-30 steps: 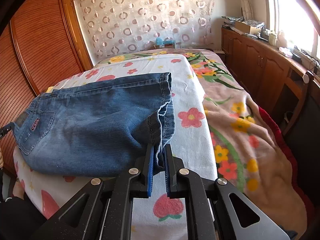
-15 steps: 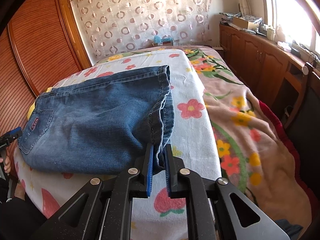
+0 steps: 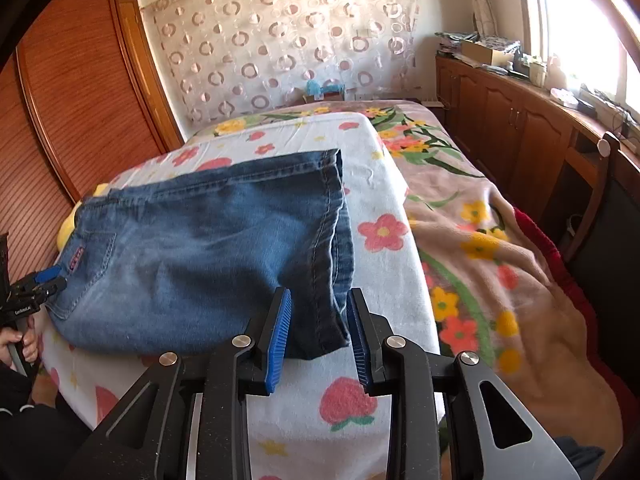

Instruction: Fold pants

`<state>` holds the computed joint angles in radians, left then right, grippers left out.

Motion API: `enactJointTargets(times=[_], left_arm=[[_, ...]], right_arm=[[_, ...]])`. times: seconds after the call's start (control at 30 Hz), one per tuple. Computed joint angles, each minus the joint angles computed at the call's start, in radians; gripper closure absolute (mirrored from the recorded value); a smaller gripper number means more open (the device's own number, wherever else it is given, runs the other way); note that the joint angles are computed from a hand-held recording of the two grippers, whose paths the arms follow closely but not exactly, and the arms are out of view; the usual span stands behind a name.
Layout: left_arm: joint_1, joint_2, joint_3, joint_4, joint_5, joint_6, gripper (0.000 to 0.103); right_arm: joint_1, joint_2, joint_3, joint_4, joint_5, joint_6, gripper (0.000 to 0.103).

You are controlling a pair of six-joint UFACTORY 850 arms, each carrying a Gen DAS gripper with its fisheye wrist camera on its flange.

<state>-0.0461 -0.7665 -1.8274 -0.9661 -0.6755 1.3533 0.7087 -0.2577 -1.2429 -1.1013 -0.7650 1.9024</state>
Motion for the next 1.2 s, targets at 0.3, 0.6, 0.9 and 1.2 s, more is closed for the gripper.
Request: enactJointTargets(times=[0.3, 0.6, 0.9, 1.2], left_arm=[[-0.006, -0.002, 0.018, -0.019, 0.018, 0.021, 0.020], [-0.003, 0.001, 0.011, -0.007, 0.003, -0.002, 0.020], [0.013, 0.025, 0.023, -0.051, 0.001, 0.024, 0.020], [0.021, 0.026, 0.023, -0.069, -0.010, 0.031, 0.020]], right_arm=[[0.000, -0.031, -0.039, 0.071, -0.026, -0.102, 0.073], [-0.005, -0.011, -0.045, -0.003, 0.061, -0.141, 0.100], [0.000, -0.074, -0.209, -0.065, 0.071, -0.280, 0.102], [-0.007, -0.060, -0.180, -0.025, -0.021, -0.256, 0.098]])
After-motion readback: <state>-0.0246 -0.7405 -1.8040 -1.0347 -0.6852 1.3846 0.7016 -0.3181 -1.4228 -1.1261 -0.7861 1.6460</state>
